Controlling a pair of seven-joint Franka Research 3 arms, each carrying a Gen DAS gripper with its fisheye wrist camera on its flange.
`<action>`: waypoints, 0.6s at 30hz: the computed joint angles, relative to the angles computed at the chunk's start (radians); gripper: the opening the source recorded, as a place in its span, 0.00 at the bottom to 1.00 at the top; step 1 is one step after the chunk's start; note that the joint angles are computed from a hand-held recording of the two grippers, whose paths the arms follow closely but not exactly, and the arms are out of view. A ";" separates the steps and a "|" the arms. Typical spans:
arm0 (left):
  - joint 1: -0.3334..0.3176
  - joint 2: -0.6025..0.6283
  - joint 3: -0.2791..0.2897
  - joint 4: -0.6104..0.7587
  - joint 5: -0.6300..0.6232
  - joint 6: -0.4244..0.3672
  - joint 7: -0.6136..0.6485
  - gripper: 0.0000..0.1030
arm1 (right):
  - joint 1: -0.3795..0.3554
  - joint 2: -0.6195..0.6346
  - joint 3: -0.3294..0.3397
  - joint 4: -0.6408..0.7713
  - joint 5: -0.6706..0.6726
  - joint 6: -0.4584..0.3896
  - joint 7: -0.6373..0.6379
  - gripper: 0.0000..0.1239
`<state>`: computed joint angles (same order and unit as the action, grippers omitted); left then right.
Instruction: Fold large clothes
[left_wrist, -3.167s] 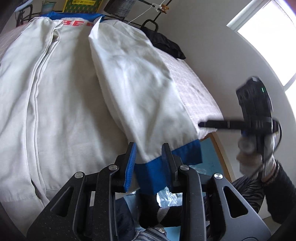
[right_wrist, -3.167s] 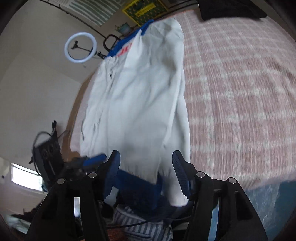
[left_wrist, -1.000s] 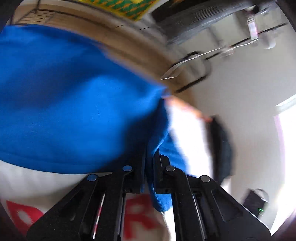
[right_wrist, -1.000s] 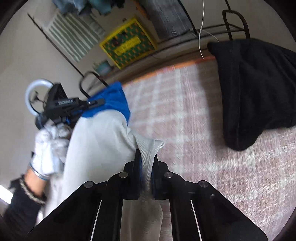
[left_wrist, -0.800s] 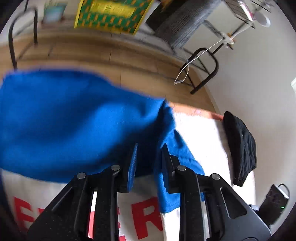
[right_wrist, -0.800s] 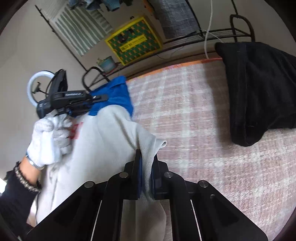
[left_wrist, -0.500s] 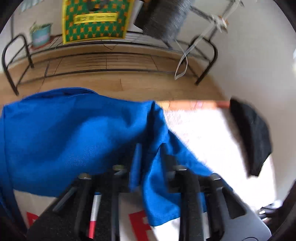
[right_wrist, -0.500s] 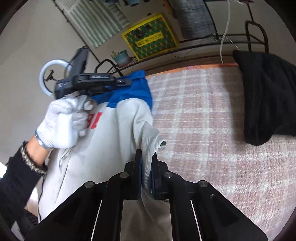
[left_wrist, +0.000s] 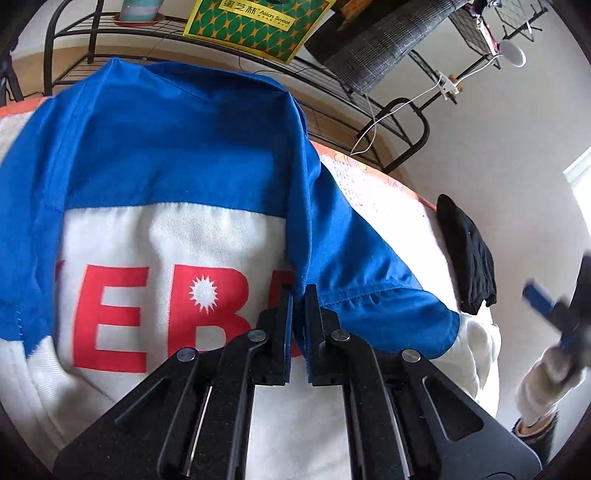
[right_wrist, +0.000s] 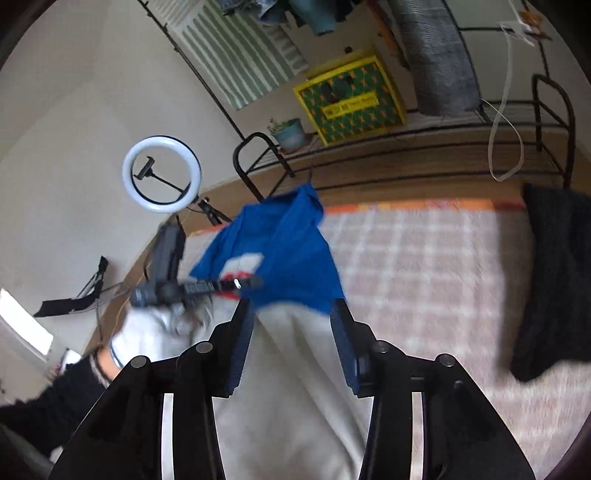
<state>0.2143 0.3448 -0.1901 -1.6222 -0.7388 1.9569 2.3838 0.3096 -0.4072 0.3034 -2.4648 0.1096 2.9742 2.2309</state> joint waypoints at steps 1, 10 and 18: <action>0.004 0.004 -0.002 0.000 -0.012 -0.005 0.004 0.03 | -0.056 0.065 0.042 0.086 -0.073 -0.066 0.052 0.34; 0.012 0.168 -0.052 0.289 -0.058 -0.137 -0.121 0.03 | -0.100 0.279 0.087 0.333 -0.442 -0.272 0.271 0.34; -0.099 0.263 -0.123 0.408 0.022 -0.031 -0.197 0.03 | -0.043 0.062 0.066 0.096 -0.560 -0.405 0.403 0.38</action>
<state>0.1157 0.6082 -0.3134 -1.2142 -0.7165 1.9256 2.1873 0.2663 -0.3450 0.3695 -2.3691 -0.4501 2.5689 2.6342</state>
